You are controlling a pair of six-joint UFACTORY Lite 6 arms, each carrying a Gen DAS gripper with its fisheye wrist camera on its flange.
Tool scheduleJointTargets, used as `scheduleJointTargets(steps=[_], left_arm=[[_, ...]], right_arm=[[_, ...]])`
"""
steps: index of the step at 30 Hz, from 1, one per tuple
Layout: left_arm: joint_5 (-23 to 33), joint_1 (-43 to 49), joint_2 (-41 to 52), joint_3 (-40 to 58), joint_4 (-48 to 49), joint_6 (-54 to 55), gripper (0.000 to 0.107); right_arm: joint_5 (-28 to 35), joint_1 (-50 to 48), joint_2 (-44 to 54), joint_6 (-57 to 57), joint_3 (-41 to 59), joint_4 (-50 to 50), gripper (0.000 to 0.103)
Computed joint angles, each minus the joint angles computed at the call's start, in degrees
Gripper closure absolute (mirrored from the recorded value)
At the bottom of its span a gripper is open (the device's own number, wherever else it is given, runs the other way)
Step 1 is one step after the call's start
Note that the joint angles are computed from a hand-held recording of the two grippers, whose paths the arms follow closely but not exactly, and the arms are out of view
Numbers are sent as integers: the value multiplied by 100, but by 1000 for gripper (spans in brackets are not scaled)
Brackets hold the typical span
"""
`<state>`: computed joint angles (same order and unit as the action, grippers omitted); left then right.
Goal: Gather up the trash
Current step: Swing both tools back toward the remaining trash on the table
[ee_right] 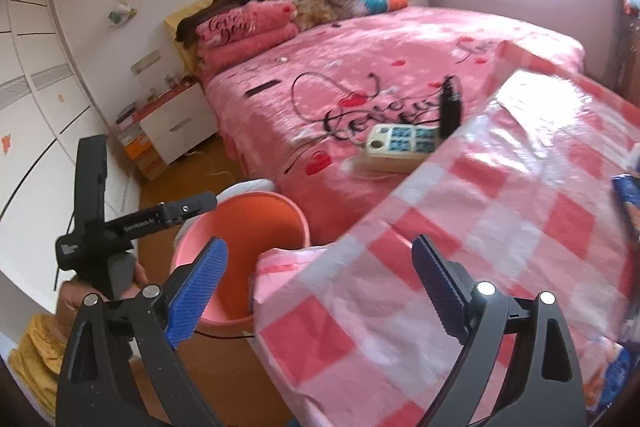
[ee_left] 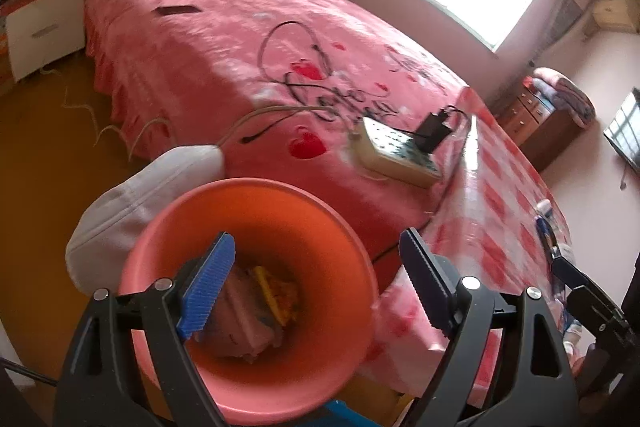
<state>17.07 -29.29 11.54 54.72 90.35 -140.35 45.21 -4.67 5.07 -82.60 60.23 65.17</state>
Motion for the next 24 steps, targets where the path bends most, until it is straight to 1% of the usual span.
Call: scheduleJointTargets(steps=[5, 9, 11, 14, 20, 24], left_arm=[[77, -380, 390, 698, -837, 987, 21], [186, -694, 829, 1460, -1805, 2103, 20], [292, -828, 952, 1702, -2051, 2385, 17], [494, -1018, 1240, 2235, -2609, 3035, 17], [1100, -1384, 2030, 3593, -3824, 4498, 17], [1470, -1581, 2500, 4436, -4213, 5077, 17]], right_arm=[[101, -591, -268, -618, -354, 346, 9], [211, -942, -238, -812, -377, 398, 9], [270, -1171, -253, -988, -430, 473, 9], [501, -1537, -266, -1155, -432, 544, 9], [923, -2120, -89, -1243, -233, 651, 9], [1158, -2485, 107, -1260, -59, 671, 9]])
